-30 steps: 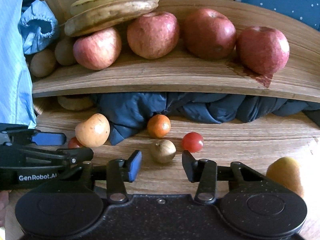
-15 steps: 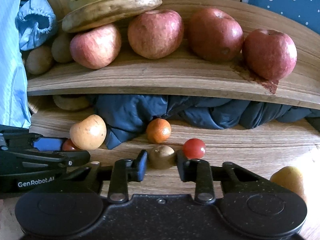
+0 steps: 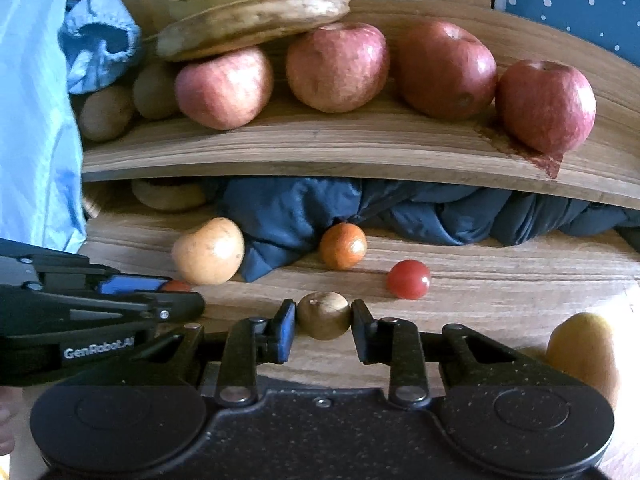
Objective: Organize fruits
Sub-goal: 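Grasp a red cherry tomato with the left tool while the right tool grasps a small brown fruit, then carry tomato and brown fruit onto the steel tray and open both tools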
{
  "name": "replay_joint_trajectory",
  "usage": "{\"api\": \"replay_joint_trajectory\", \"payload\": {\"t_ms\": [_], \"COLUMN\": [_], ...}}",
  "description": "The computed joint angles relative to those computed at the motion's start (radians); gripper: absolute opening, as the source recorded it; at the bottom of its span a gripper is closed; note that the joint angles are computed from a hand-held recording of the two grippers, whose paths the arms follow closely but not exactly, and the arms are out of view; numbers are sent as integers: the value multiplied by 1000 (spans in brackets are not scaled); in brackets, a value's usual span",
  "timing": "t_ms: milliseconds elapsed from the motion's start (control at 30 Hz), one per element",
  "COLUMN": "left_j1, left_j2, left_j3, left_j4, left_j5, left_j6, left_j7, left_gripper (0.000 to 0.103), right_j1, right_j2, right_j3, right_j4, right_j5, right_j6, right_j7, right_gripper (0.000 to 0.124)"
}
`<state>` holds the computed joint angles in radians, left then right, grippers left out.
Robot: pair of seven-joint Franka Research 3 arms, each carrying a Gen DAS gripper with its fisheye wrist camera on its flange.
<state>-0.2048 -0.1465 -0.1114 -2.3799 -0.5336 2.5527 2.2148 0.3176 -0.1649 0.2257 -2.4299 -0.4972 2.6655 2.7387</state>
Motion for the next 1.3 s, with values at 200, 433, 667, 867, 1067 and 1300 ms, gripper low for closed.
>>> {"api": "replay_joint_trajectory", "payload": {"t_ms": [200, 433, 667, 867, 1067, 1300], "left_j1": [-14, -45, -71, -80, -82, -76], "left_j2": [-46, -109, -168, -210, -251, -285], "left_j3": [7, 26, 49, 65, 71, 83], "left_j4": [-27, -71, -118, -148, -185, -219], "left_j5": [-18, -43, -57, -37, -7, 45], "left_j6": [-19, -38, -59, -87, -98, -83], "left_j7": [19, 38, 51, 54, 32, -24], "left_gripper": [24, 24, 24, 24, 24, 24], "right_j1": [6, -3, 8, 28, 44, 72], "right_j2": [-52, -137, -189, -231, -256, -264], "right_j3": [19, 59, 91, 113, 134, 146], "right_j4": [-28, -64, -85, -114, -134, -165], "right_j5": [10, 43, 82, 142, 183, 239], "right_j6": [-20, -55, -77, -87, -97, -68], "right_j7": [10, 14, 13, -5, -11, -21], "right_gripper": [31, 31, 31, 31, 31, 31]}}
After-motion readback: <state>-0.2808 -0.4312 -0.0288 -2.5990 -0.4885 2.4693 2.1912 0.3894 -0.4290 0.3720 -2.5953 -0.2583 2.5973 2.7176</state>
